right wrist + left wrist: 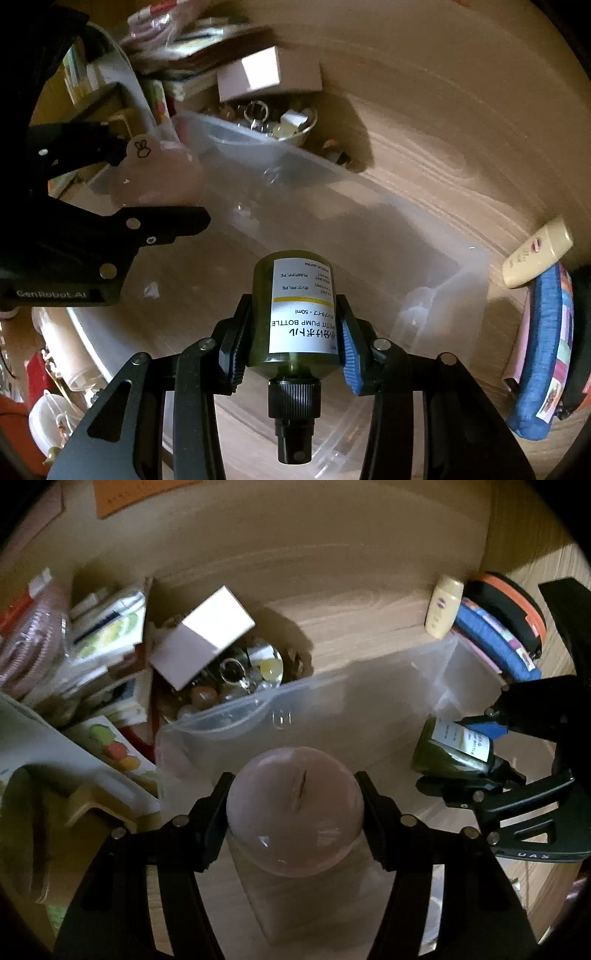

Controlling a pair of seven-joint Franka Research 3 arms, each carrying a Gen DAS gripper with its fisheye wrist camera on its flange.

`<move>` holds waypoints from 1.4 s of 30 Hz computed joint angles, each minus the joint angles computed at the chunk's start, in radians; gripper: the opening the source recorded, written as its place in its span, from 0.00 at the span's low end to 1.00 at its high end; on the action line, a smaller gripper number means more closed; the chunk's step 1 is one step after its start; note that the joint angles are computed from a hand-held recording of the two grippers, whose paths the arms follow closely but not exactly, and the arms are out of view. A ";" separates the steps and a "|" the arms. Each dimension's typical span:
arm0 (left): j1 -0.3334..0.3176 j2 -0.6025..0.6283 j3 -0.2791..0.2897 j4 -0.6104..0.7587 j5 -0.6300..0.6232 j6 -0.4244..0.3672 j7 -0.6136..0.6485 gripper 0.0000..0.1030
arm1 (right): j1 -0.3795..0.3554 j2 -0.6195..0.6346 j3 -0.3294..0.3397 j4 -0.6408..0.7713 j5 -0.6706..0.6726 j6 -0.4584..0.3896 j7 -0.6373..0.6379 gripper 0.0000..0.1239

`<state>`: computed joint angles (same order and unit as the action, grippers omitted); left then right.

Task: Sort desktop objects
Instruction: 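Carry the pink container and green bottle over the clear plastic box with both tools, then open both tools to drop the pink container and green bottle into the box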

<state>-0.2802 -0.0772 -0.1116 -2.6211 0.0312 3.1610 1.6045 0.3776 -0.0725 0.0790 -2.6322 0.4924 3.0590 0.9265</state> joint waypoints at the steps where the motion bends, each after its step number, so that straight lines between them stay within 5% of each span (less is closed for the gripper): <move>1: 0.013 0.004 -0.010 0.006 0.022 -0.011 -0.012 0.61 | -0.008 0.000 0.004 0.000 -0.024 -0.002 0.015 0.31; 8: 0.105 0.022 -0.081 0.035 0.239 -0.052 -0.169 0.61 | -0.050 -0.003 0.023 -0.002 -0.183 -0.025 0.152 0.31; 14: 0.085 0.026 -0.071 0.047 0.209 -0.091 -0.136 0.61 | -0.083 -0.010 0.035 -0.012 -0.323 -0.030 0.294 0.31; 23: 0.137 0.016 -0.090 0.047 0.408 -0.081 -0.309 0.65 | -0.293 -0.050 0.162 -0.055 -0.818 0.043 0.716 0.52; 27: 0.148 0.001 -0.092 0.040 0.457 -0.080 -0.352 0.68 | -0.306 -0.085 0.176 -0.073 -0.853 0.046 0.755 0.56; 37: 0.202 -0.104 -0.136 -0.015 0.543 -0.030 -0.453 0.82 | -0.470 -0.185 0.347 -0.095 -1.003 0.055 0.954 0.57; 42: 0.248 -0.192 -0.183 -0.063 0.574 -0.008 -0.506 0.87 | -0.446 -0.281 0.341 -0.150 -0.927 0.076 0.919 0.57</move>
<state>-0.0319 -0.2697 -0.2950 -2.6845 0.6053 3.1529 1.0981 -0.0681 -0.3533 0.4203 -2.7817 -0.4349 3.1346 1.8452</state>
